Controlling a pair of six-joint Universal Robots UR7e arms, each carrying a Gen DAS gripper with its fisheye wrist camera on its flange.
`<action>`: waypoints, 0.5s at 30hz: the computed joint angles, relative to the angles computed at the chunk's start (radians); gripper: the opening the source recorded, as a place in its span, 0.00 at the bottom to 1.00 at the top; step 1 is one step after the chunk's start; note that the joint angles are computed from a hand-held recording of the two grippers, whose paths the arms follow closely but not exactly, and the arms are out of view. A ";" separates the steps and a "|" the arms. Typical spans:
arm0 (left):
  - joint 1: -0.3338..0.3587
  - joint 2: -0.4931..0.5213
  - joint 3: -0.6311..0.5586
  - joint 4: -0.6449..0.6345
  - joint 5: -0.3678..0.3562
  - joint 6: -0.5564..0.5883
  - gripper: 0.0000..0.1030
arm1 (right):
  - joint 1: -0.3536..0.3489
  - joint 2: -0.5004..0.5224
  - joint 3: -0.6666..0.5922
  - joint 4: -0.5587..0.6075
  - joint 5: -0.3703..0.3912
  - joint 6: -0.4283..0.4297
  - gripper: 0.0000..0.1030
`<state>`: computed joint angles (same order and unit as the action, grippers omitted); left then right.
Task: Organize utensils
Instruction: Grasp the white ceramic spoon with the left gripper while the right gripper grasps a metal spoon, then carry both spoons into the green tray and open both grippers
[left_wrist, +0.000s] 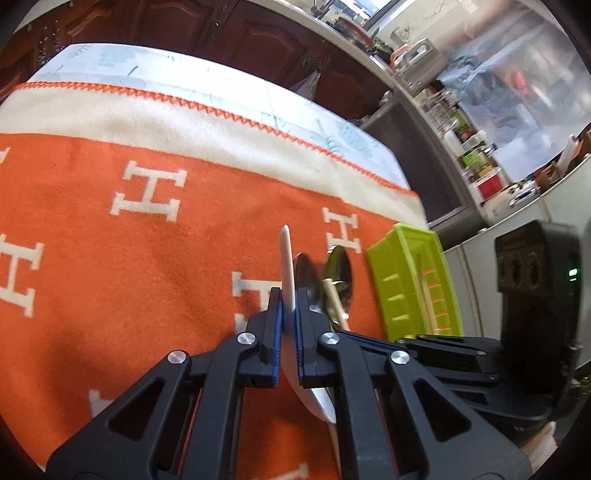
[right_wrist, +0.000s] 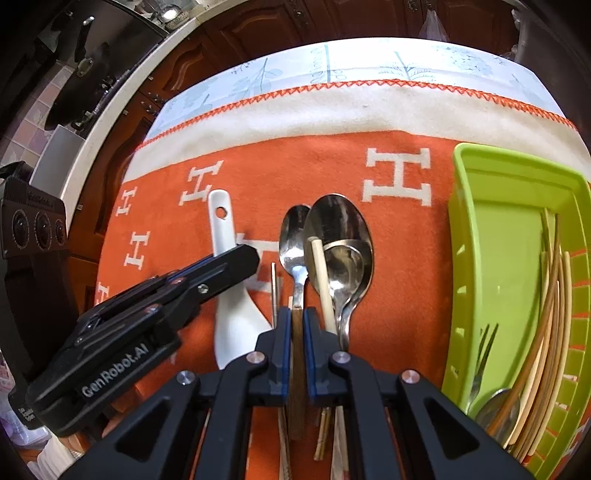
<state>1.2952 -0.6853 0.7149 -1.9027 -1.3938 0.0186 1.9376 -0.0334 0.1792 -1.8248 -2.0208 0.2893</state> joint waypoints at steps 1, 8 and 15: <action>-0.002 -0.009 0.008 -0.002 -0.002 0.003 0.03 | 0.002 -0.037 0.071 -0.044 0.003 -0.004 0.06; -0.026 -0.078 0.059 -0.001 -0.020 0.013 0.03 | 0.020 -0.173 0.326 -0.230 0.025 -0.032 0.06; -0.077 -0.117 0.082 0.041 -0.019 0.020 0.03 | 0.042 -0.313 0.559 -0.424 0.048 -0.055 0.06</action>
<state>1.2186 -0.8025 0.7967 -1.8620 -1.4129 0.0388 1.9797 -0.3466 0.7385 -2.2484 -1.9733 0.2344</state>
